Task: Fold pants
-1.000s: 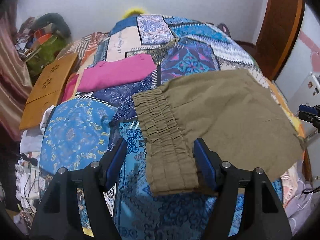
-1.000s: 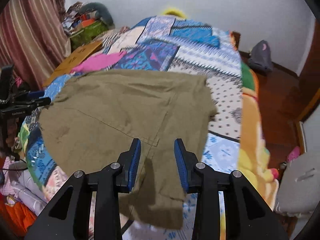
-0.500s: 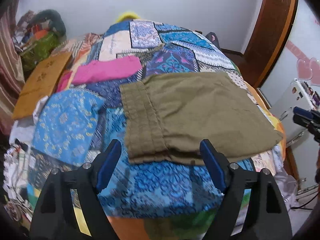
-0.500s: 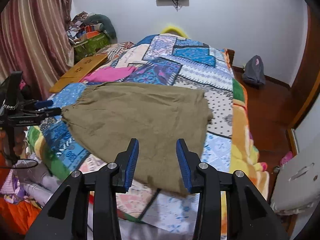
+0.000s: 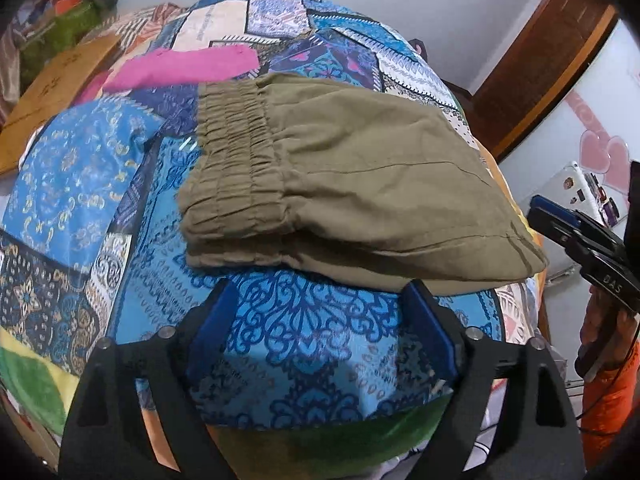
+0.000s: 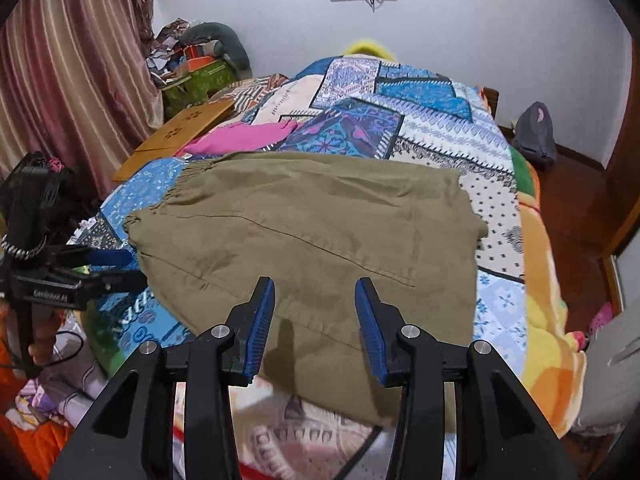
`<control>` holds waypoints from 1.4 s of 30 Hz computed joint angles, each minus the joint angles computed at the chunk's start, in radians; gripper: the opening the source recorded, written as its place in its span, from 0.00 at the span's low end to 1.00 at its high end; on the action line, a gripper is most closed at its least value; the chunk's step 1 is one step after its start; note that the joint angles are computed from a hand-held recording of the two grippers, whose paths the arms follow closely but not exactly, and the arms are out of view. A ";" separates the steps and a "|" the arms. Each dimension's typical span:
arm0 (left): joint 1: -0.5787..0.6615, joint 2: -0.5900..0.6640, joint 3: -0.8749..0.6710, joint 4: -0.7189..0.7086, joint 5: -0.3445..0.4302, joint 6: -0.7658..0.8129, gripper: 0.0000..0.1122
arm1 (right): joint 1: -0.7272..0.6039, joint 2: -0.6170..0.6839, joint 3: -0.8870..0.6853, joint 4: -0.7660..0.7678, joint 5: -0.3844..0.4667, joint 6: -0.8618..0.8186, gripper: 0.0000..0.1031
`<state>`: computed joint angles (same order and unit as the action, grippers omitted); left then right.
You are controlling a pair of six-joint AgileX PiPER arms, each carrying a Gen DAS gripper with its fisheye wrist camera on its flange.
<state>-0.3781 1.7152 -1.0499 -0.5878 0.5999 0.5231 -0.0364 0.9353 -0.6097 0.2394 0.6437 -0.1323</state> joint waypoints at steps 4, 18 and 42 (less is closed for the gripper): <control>-0.001 0.026 -0.022 -0.059 0.012 0.052 0.83 | 0.011 0.059 0.007 0.000 -0.036 -0.005 0.37; 0.095 0.117 -0.115 -0.305 0.139 0.171 0.85 | 0.020 0.161 0.013 0.028 -0.123 -0.062 0.38; -0.004 0.281 -0.428 0.124 0.083 -0.289 0.41 | -0.010 0.169 0.012 0.117 -0.107 -0.152 0.38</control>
<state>-0.3822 1.9967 -1.4781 -0.4640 0.6831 0.2339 -0.0468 1.1043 -0.5978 0.3564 0.5368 -0.2842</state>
